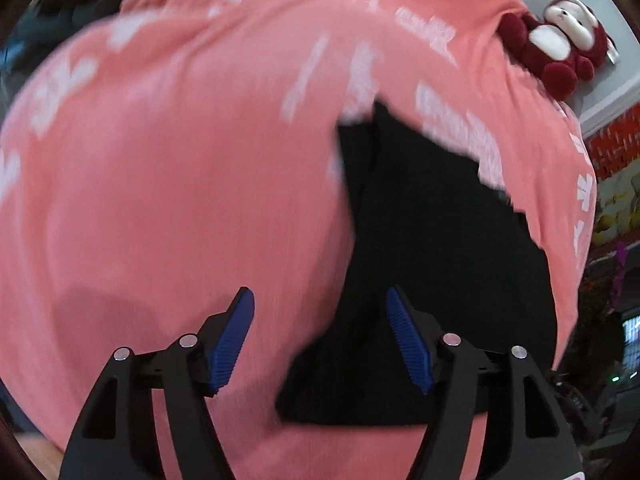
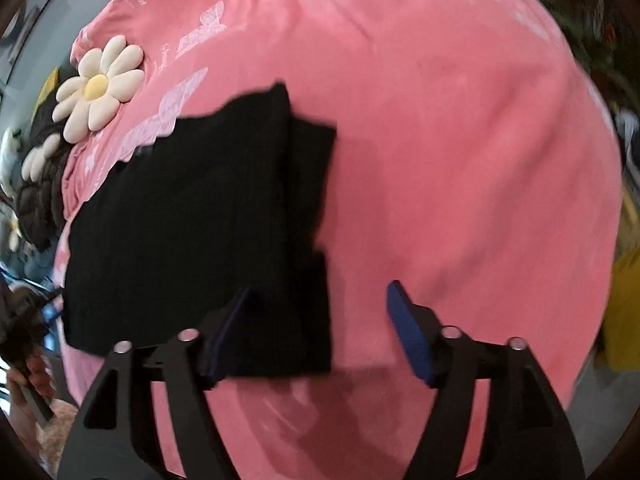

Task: Fold small clothes

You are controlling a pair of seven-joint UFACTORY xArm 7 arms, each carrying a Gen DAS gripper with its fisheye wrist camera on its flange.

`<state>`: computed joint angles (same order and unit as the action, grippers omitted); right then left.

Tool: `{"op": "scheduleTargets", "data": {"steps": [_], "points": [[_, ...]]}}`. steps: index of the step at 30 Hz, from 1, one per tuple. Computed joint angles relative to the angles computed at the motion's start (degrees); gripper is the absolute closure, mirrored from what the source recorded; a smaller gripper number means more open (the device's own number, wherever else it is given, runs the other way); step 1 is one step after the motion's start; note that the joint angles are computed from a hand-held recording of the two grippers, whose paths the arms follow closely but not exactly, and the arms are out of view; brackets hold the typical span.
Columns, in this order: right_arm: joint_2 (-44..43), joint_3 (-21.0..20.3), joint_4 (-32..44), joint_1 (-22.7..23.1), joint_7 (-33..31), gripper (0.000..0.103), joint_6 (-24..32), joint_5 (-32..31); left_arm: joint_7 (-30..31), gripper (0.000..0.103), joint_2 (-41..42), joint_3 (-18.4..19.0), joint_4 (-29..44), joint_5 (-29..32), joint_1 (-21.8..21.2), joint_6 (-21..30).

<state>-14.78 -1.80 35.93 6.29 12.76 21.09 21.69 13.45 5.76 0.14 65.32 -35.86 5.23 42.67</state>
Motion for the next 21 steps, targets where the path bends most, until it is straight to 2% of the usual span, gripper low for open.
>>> {"op": "scheduleTargets", "data": {"steps": [1,3,4,5,6,7,8,9,10,15,17,21], "points": [[0.3,-0.5,-0.2,0.8,-0.7,0.030,-0.1,1.8,-0.6,0.037,-0.7,-1.3,-1.9,-1.3,1.0,-0.6],[1.6,-1.0,-0.4,2.6,-1.8,0.028,-1.1,6.1,1.2,0.034,-3.8,-0.6,-6.5,-4.8,-0.8,-5.3],[1.7,0.4,-0.5,1.7,-0.9,0.028,-1.9,5.8,0.2,0.034,-4.0,-0.4,-6.8,-4.7,-1.2,-5.2],[2.1,-0.7,-0.2,3.2,-2.4,0.031,-2.9,7.5,-0.3,0.037,-4.1,-0.3,-7.0,-4.7,-1.5,-5.7],[2.5,-2.2,0.4,5.1,-6.2,0.050,-3.1,11.6,-0.3,0.038,-4.2,-0.3,-7.0,-5.0,-1.8,-5.6],[3.2,-2.6,1.7,5.3,-7.5,0.074,-1.7,13.5,0.5,0.053,-4.0,0.0,-6.3,-6.6,-1.8,-3.6],[3.7,-3.4,2.8,5.9,-9.7,0.085,-0.5,16.8,1.3,0.086,-3.8,0.2,-5.8,-8.2,-1.6,-1.6],[3.6,-3.1,3.3,5.6,-10.3,0.094,0.2,18.5,1.5,0.098,-2.6,0.7,-4.0,-9.8,-1.1,2.9],[3.2,-2.5,3.8,4.9,-9.9,0.095,0.6,18.5,0.4,0.098,-2.1,0.9,-3.0,-10.0,-0.7,5.6],[-3.0,-1.0,3.9,2.6,-7.9,0.097,4.1,14.8,-0.9,0.099,-5.5,2.2,-1.5,-10.1,0.5,10.3],[-5.7,-1.2,3.9,2.1,-7.2,0.097,7.2,12.0,-0.6,0.099,-7.3,3.0,-0.7,-10.0,1.1,14.1],[-12.0,-0.7,1.6,0.9,-4.3,0.097,14.0,6.4,0.0,0.099,-11.6,4.5,-1.5,-5.8,1.4,19.9]]}}
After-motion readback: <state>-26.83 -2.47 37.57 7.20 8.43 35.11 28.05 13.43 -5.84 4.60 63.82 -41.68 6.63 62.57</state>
